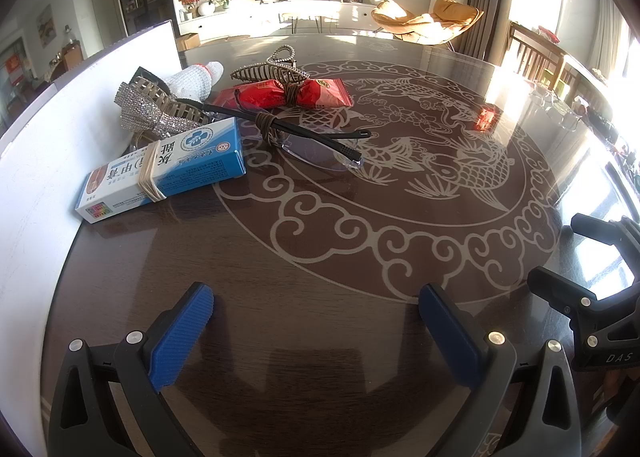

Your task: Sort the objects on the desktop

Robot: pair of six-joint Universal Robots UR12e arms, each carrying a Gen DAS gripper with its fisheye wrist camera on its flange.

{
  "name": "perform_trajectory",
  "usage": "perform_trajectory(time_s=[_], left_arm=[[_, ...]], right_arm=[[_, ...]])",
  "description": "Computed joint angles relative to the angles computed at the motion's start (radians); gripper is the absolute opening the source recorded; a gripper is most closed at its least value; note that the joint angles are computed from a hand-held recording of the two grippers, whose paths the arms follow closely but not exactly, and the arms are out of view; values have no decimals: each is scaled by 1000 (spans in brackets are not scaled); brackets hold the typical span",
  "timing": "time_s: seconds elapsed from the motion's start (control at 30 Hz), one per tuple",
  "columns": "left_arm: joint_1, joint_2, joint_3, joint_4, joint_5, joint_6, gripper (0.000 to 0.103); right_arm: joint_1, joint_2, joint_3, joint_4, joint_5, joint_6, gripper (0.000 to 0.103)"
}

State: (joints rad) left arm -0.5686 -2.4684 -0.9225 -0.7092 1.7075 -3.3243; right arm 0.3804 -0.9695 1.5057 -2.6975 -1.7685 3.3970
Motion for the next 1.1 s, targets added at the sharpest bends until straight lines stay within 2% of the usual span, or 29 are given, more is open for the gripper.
perform_trajectory(time_s=[0.6,0.63,0.7,0.73,0.83,0.93,1.0,1.1], left_arm=[[0,-4,8,-6,10,11,103],[-2,-6,10,10,40,28,103],[-3,-5,1,98,108,65,103],[2,-4,0,133,110,78,103],[36,-10,35,149,26,139,103],[59,-37,93,138,0,217,103],[75,-59,137,95,-36,244,103],[102,-93,206,-22,-128,241,103]], right_arm=[[0,0,0,0,0,0,103],[0,0,0,0,0,0,103],[0,0,0,0,0,0,103],[0,0,0,0,0,0,103],[0,0,0,0,0,0,103],[0,0,0,0,0,0,103],[0,0,0,0,0,0,103],[0,3,-2,0,1,1,103]])
